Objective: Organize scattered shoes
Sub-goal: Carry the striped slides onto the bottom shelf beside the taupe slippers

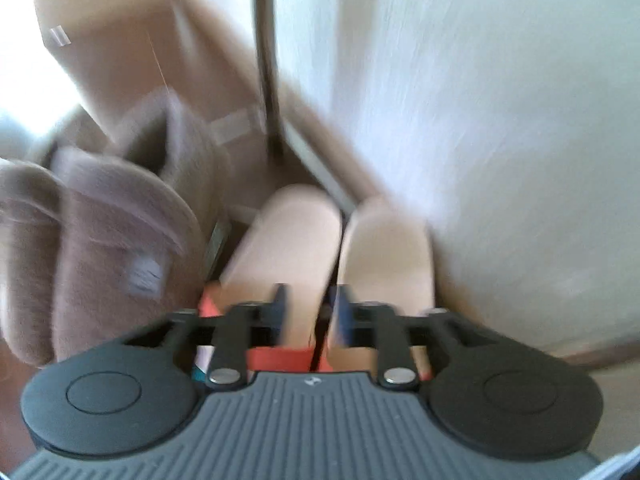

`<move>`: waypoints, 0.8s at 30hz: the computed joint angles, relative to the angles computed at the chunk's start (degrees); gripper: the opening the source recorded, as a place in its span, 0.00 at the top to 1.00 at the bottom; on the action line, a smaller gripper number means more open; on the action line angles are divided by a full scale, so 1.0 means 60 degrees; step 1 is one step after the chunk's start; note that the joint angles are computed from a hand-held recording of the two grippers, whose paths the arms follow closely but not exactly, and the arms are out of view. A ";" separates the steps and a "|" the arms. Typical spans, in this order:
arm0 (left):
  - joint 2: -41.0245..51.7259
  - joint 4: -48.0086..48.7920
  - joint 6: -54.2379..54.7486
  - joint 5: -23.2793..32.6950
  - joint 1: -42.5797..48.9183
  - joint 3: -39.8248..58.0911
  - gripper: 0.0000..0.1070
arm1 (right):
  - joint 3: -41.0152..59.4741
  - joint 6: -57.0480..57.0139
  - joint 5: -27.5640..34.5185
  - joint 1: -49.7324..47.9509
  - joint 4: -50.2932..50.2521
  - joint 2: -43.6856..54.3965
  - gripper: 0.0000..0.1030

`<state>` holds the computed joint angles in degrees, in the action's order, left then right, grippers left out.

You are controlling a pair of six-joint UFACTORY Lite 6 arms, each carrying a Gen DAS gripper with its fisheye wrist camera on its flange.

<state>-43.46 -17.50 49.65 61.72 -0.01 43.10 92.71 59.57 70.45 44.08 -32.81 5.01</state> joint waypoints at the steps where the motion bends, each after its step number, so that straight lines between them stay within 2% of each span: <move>1: -0.0295 -0.0471 0.0719 -0.0502 -0.0314 -0.0614 0.12 | -0.0308 0.0489 0.0101 0.0431 -0.0782 -0.0504 0.53; 2: -0.0550 -0.0958 0.1461 -0.1003 -0.0657 -0.1209 0.12 | -0.1015 0.1378 0.0601 0.1229 -0.1164 -0.1354 0.53; 4: -0.1159 -0.1568 0.2493 -0.1895 -0.1491 -0.2559 0.13 | -0.3014 0.2855 0.0938 0.2260 -0.1418 -0.3041 0.54; 5: -0.1383 -0.1756 0.2787 -0.2363 -0.2016 -0.3253 0.13 | -0.4013 0.3407 0.1163 0.2695 -0.1091 -0.3866 0.56; 6: -0.1528 -0.1727 0.2681 -0.2436 -0.2425 -0.3548 0.15 | -0.5012 0.4086 0.1648 0.3252 -0.0365 -0.4503 0.61; 7: -0.1273 -0.1982 0.2723 -0.2908 -0.3234 -0.4165 0.20 | -0.6012 0.4794 0.1835 0.3836 0.0193 -0.5108 0.67; 8: -0.0618 -0.2421 0.2957 -0.3679 -0.3763 -0.4550 0.22 | -0.7011 0.5592 0.1641 0.4480 0.0433 -0.5562 0.74; 9: -0.0202 -0.2460 0.3034 -0.4049 -0.4185 -0.4617 0.23 | -0.7871 0.6293 0.1218 0.4935 0.0681 -0.5783 0.77; 10: 0.0038 -0.2520 0.2916 -0.4542 -0.4684 -0.4784 0.23 | -0.8331 0.6664 0.0896 0.5106 0.0811 -0.5768 0.80; 11: 0.0670 -0.2963 0.3197 -0.5434 -0.5473 -0.4985 0.23 | -0.8721 0.6956 0.0702 0.5294 0.0937 -0.5741 0.79; 13: 0.1171 -0.3136 0.3150 -0.6370 -0.6123 -0.5111 0.23 | -0.8923 0.6879 0.0570 0.5314 0.0901 -0.5503 0.80; 15: 0.2405 -0.3456 0.3245 -0.7649 -0.7018 -0.4893 0.23 | -0.8945 0.6110 -0.0258 0.4123 0.0834 -0.4913 0.80; 17: 0.3137 -0.4093 0.3799 -0.8272 -0.7442 -0.4650 0.24 | -0.8821 0.5695 -0.1000 0.3109 0.0736 -0.4222 0.80; 19: 0.4048 -0.4338 0.3713 -0.8565 -0.7840 -0.4120 0.24 | -0.8445 0.5516 -0.1014 0.2650 0.0487 -0.3690 0.80; 24: 0.4142 -0.4685 0.3174 -0.8989 -0.8606 -0.3962 0.24 | -0.8052 0.5775 0.0186 0.2743 0.0041 -0.3669 0.80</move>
